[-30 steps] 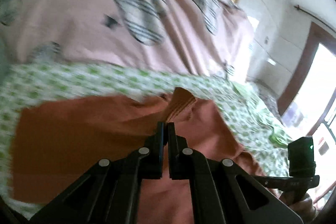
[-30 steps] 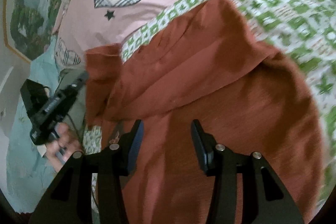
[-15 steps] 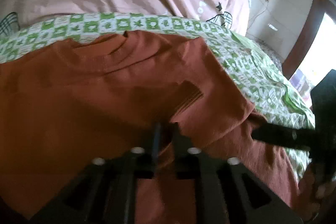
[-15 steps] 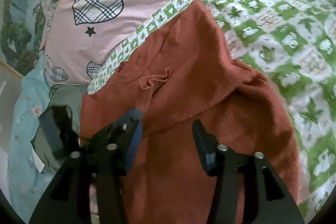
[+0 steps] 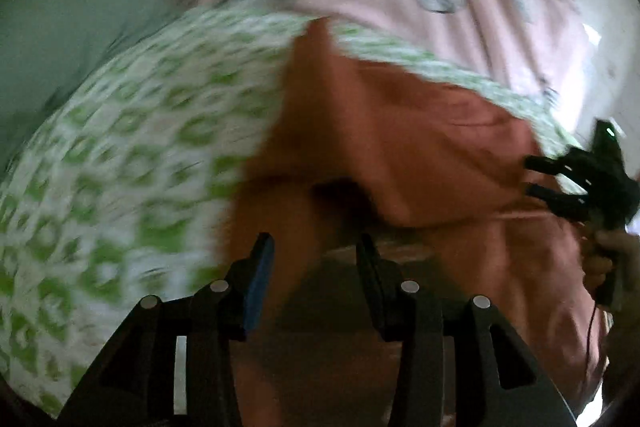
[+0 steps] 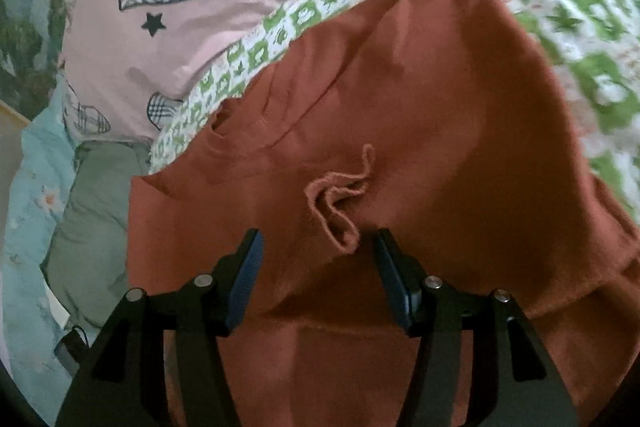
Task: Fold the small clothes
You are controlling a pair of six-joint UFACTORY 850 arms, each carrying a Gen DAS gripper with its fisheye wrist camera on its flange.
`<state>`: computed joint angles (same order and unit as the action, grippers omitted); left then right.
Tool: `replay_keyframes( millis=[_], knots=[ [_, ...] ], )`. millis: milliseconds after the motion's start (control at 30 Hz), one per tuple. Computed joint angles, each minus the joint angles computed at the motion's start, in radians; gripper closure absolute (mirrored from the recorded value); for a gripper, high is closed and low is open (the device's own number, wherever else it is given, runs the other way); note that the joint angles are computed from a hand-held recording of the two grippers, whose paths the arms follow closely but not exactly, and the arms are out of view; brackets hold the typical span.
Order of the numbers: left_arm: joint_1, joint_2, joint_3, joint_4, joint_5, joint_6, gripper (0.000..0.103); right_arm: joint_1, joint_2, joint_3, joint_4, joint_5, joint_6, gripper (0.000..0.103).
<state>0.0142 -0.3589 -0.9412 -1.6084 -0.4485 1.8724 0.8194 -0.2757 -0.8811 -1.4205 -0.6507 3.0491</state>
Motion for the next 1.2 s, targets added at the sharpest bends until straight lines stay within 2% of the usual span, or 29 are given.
replay_keyframes(
  millis=[33, 100, 133, 200, 267, 333, 400, 467, 500, 567, 700, 833, 967, 1033, 1100, 1200],
  knots=[
    [0.008, -0.019, -0.022, 0.029, 0.013, -0.04, 0.062, -0.008, -0.018, -0.02, 0.017, -0.006, -0.044, 0.051],
    [0.005, -0.055, -0.065, 0.055, 0.036, -0.068, 0.062, -0.023, -0.028, -0.03, -0.006, 0.015, -0.046, 0.087],
    [-0.004, -0.07, -0.082, 0.066, 0.043, -0.074, 0.062, -0.03, -0.028, -0.032, -0.03, 0.027, -0.028, 0.09],
    [-0.037, -0.102, -0.127, 0.099, 0.088, -0.102, 0.062, -0.03, -0.024, -0.047, -0.017, -0.001, -0.065, 0.095],
    [-0.072, -0.133, -0.163, 0.113, 0.148, -0.12, 0.062, -0.017, -0.001, -0.052, -0.028, -0.055, -0.082, 0.095],
    [-0.093, -0.16, -0.198, 0.128, 0.175, -0.161, 0.061, 0.009, 0.038, -0.041, -0.05, -0.134, -0.071, 0.095],
    [-0.092, -0.175, -0.221, 0.065, 0.183, -0.165, 0.065, 0.058, 0.086, -0.024, -0.017, -0.274, -0.092, 0.095],
    [-0.076, -0.18, -0.227, -0.013, 0.181, -0.167, 0.066, 0.093, 0.114, -0.008, 0.046, -0.363, -0.119, 0.095],
    [-0.057, -0.187, -0.23, -0.03, 0.147, -0.194, 0.065, 0.101, 0.121, 0.0, 0.077, -0.382, -0.131, 0.095],
    [-0.028, -0.199, -0.231, -0.03, 0.074, -0.245, 0.065, 0.105, 0.132, 0.034, 0.123, -0.357, -0.129, 0.095],
    [-0.025, -0.186, -0.207, -0.116, 0.071, -0.187, 0.065, 0.098, 0.082, 0.059, 0.199, -0.255, -0.136, 0.095],
    [-0.005, -0.19, -0.208, -0.083, 0.033, -0.224, 0.064, 0.099, 0.061, 0.096, 0.184, -0.194, -0.044, 0.095],
    [0.005, -0.189, -0.206, -0.08, 0.012, -0.23, 0.064, 0.109, 0.055, 0.069, 0.221, -0.239, -0.115, 0.094],
    [0.006, -0.193, -0.211, -0.069, 0.007, -0.247, 0.064, 0.098, 0.048, 0.048, 0.312, -0.243, -0.199, 0.089],
    [0.011, -0.19, -0.213, -0.024, -0.001, -0.285, 0.064, 0.11, 0.057, 0.053, 0.324, -0.257, -0.184, 0.089],
    [0.025, -0.177, -0.203, 0.041, -0.024, -0.311, 0.064, 0.142, 0.068, 0.047, 0.374, -0.33, -0.192, 0.089]
  ],
)
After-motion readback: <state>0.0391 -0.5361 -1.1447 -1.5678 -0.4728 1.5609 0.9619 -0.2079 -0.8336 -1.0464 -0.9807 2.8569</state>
